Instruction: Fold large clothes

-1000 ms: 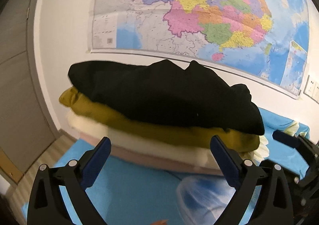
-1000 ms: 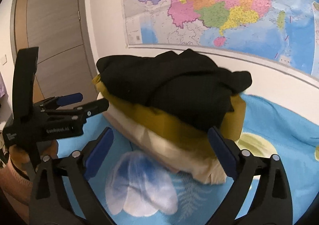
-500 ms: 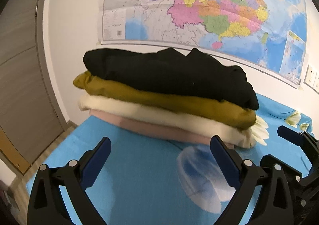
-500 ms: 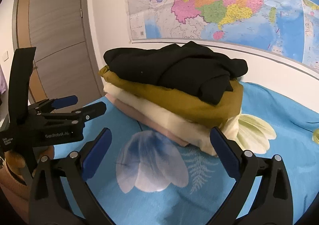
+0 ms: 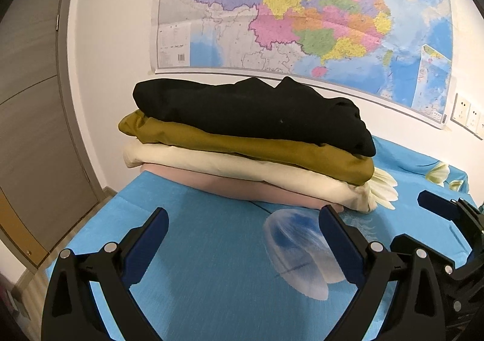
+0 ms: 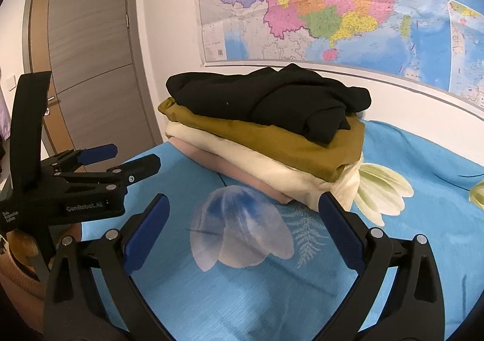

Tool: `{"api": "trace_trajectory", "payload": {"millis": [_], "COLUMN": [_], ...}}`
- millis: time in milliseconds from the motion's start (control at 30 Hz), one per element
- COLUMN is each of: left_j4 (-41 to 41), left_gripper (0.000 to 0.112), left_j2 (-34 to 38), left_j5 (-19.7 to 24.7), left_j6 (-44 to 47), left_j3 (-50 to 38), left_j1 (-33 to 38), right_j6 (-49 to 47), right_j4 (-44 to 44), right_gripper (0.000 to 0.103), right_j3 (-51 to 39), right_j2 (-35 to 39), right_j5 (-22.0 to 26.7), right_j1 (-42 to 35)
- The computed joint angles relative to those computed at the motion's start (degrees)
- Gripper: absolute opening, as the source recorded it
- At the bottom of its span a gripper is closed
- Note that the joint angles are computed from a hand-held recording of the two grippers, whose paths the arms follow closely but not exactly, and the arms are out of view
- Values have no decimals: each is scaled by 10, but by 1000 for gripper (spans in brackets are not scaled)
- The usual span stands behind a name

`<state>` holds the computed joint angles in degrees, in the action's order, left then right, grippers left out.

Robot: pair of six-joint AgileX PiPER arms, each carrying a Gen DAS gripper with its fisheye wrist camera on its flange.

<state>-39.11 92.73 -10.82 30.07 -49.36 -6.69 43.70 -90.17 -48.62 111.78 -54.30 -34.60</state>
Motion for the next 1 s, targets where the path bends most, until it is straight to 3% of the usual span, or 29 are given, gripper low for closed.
{"api": "trace_trajectory", "payload": {"millis": [400, 1000], "left_j4": [5, -6], "left_gripper": [96, 96], "left_j2": [-13, -17], "left_j5": [-24, -24], "left_j6": [-4, 8], "left_j3": [24, 33], "left_j1": [-16, -22], "right_j6": [-17, -10], "right_j4": [0, -5], "right_gripper": [97, 97], "right_j3": [20, 21], "right_j2": [-5, 0], "right_j5": [-3, -5], "right_j1": [-14, -23]}}
